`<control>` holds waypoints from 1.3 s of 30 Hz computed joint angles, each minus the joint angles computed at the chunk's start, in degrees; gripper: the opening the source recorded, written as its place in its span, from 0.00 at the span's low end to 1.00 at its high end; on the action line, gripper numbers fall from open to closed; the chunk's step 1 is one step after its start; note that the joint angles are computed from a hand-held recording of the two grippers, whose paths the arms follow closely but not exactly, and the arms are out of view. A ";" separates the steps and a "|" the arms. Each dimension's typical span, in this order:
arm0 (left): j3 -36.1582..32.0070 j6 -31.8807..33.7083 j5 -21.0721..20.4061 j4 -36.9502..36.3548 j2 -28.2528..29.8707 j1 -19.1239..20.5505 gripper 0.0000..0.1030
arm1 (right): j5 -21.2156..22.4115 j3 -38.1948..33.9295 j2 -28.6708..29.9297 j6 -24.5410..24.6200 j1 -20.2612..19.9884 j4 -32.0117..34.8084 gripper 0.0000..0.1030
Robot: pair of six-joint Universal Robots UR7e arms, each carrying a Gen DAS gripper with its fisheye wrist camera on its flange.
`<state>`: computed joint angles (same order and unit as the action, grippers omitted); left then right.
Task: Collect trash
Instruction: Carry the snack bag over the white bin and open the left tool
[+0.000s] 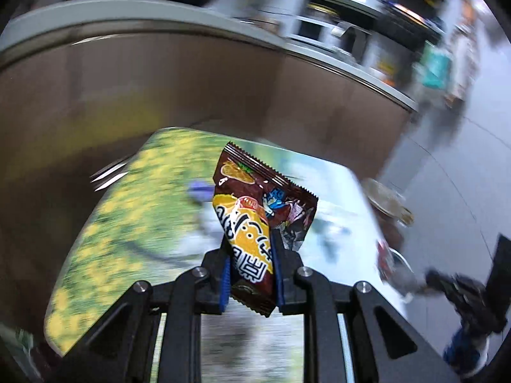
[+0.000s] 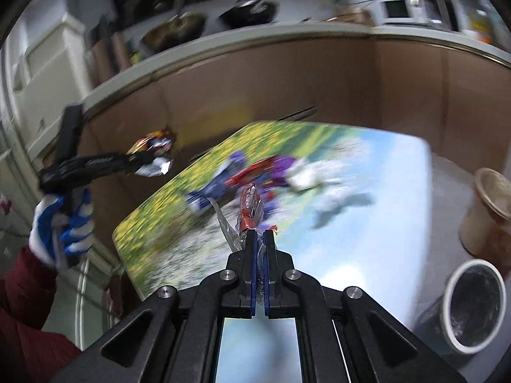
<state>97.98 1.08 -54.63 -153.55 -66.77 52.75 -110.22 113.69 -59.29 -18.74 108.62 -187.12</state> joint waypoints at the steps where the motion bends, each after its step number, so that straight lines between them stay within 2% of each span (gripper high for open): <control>1: -0.62 0.51 -1.21 0.65 1.26 -0.78 0.19 | -0.73 1.04 -1.28 0.28 -0.74 -1.80 0.03; 6: -8.20 3.65 -8.51 5.84 12.43 -4.80 0.19 | -5.82 6.22 -7.72 1.46 -5.45 -10.29 0.03; 8: -11.03 5.01 -10.23 7.12 16.50 -5.82 0.19 | -8.13 6.89 -8.94 1.45 -7.23 -12.35 0.03; 11: -19.43 6.88 -12.92 11.46 25.90 -7.11 0.19 | -11.33 7.20 -10.92 1.67 -11.10 -14.09 0.03; 15: -30.04 8.07 -14.25 17.53 36.68 -8.49 0.19 | -12.06 5.76 -12.25 2.43 -16.58 -13.81 0.03; 21: -43.48 9.97 -14.68 25.93 49.48 -9.32 0.22 | -10.01 1.65 -11.67 5.11 -24.18 -10.95 0.03; 25: -50.03 10.30 -14.36 29.46 55.71 -9.15 0.26 | -8.39 -0.68 -10.67 6.27 -28.00 -9.22 0.06; 28: -54.36 9.51 -14.67 32.37 59.33 -8.42 0.42 | -8.09 -1.66 -9.82 7.41 -30.11 -9.09 0.08; 30: -58.78 7.81 -15.79 35.59 62.10 -7.65 0.48 | -8.31 -2.63 -9.42 8.37 -31.35 -8.14 0.14; 32: -62.03 6.32 -17.05 38.07 64.02 -6.97 0.48 | -9.36 -3.35 -9.03 8.62 -31.90 -8.03 0.32; 34: -65.00 5.64 -17.88 39.69 65.63 -6.60 0.48 | -10.07 -3.04 -9.15 8.73 -31.85 -8.49 0.37; 37: -63.73 4.75 -19.69 38.06 64.66 -6.21 0.48 | -11.28 -2.47 -9.37 8.05 -31.27 -9.66 0.40; 39: -58.99 4.83 -19.75 33.79 61.72 -6.34 0.48 | -12.65 -1.80 -9.52 7.38 -30.24 -10.93 0.43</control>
